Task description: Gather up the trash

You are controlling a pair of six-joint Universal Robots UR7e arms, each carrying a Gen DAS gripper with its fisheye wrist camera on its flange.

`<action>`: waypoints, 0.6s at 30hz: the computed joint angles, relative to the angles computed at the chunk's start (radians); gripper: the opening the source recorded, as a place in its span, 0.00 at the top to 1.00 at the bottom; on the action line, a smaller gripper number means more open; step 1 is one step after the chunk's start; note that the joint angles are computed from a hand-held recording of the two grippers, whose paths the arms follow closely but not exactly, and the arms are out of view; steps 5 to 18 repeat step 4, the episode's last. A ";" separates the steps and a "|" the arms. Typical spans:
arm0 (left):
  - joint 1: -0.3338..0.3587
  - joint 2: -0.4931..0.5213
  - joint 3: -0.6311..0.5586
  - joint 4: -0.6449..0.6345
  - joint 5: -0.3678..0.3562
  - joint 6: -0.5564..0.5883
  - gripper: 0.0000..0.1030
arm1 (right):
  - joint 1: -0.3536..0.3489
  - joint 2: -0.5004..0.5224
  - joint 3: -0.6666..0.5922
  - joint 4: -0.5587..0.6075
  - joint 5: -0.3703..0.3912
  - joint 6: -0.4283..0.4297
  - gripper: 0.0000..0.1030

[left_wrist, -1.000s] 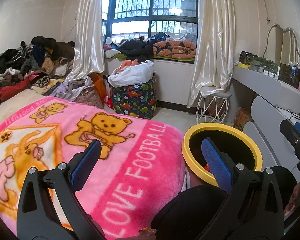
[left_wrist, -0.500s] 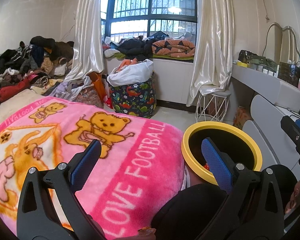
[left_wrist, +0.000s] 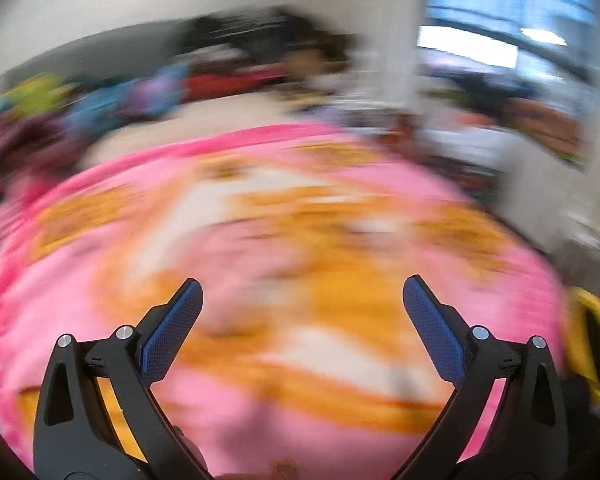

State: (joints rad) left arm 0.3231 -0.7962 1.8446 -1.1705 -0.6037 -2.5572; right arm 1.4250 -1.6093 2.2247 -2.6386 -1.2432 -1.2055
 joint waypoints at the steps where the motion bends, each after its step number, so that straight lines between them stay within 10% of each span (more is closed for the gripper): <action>1: 0.002 -0.054 0.058 0.040 -0.098 -0.089 0.11 | 0.059 0.067 -0.017 0.079 -0.061 0.014 0.06; 4: 0.031 -0.196 0.226 0.029 -0.305 -0.176 0.11 | 0.208 0.299 -0.037 0.162 -0.254 0.072 0.06; 18: 0.031 -0.196 0.226 0.029 -0.305 -0.176 0.11 | 0.208 0.299 -0.037 0.162 -0.254 0.072 0.06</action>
